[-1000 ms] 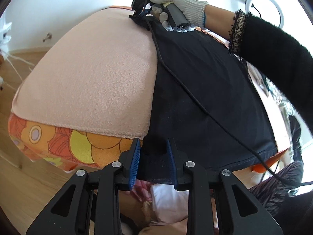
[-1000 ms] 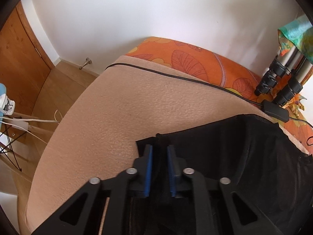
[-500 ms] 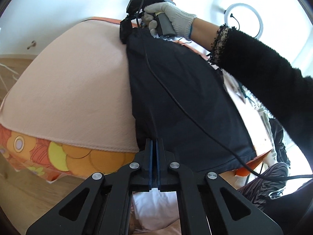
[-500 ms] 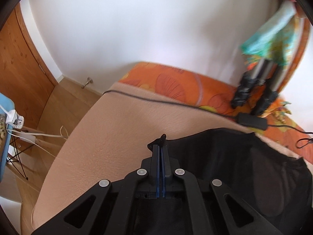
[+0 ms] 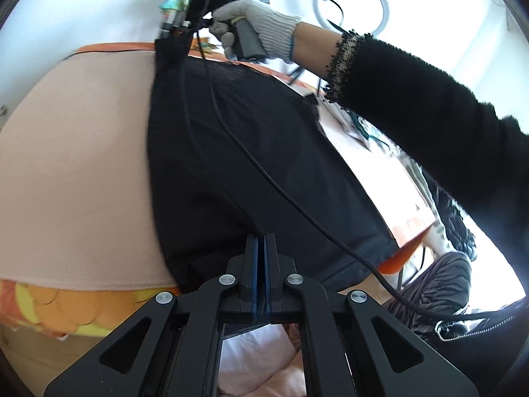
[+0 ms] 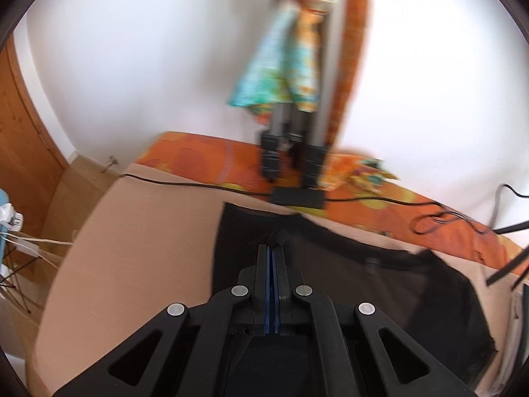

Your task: Fold small clothes

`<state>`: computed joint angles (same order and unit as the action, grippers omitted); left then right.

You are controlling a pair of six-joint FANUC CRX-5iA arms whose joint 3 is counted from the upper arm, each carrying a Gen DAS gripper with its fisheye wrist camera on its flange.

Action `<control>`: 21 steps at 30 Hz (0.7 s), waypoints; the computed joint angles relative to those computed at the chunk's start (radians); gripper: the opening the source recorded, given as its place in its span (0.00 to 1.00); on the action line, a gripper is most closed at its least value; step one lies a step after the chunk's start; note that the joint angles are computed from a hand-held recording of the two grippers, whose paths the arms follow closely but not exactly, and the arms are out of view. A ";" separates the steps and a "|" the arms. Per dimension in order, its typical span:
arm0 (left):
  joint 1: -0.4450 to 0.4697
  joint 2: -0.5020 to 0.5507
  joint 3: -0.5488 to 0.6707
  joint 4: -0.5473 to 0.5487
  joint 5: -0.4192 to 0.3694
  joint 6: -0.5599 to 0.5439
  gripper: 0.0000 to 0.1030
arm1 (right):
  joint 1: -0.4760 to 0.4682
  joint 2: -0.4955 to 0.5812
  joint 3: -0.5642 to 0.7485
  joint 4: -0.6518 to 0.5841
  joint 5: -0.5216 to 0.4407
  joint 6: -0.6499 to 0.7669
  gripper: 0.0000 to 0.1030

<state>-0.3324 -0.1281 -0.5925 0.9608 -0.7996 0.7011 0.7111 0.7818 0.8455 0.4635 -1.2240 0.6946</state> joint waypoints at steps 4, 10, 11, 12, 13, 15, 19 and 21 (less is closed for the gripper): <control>-0.031 0.054 0.051 -0.005 -0.030 0.009 0.01 | -0.022 -0.061 -0.122 0.018 0.027 -0.034 0.00; -0.059 0.095 0.094 -0.058 -0.040 0.025 0.01 | -0.043 -0.090 -0.186 0.024 0.072 -0.055 0.00; -0.054 0.101 0.099 -0.067 -0.051 0.025 0.01 | -0.044 -0.086 -0.181 0.017 0.070 -0.048 0.00; -0.065 0.105 0.102 -0.074 -0.045 0.033 0.01 | -0.045 -0.084 -0.180 0.013 0.071 -0.043 0.00; -0.066 0.104 0.102 -0.081 -0.043 0.031 0.02 | -0.047 -0.079 -0.172 0.002 0.068 -0.033 0.00; -0.081 0.109 0.120 -0.118 -0.050 0.053 0.09 | -0.051 -0.051 -0.123 -0.029 0.014 -0.009 0.07; -0.063 0.103 0.127 -0.118 -0.113 0.042 0.26 | -0.044 -0.032 -0.104 0.021 -0.091 -0.039 0.55; -0.049 0.073 0.108 -0.115 -0.104 0.034 0.41 | -0.044 -0.099 -0.202 0.027 -0.032 -0.070 0.55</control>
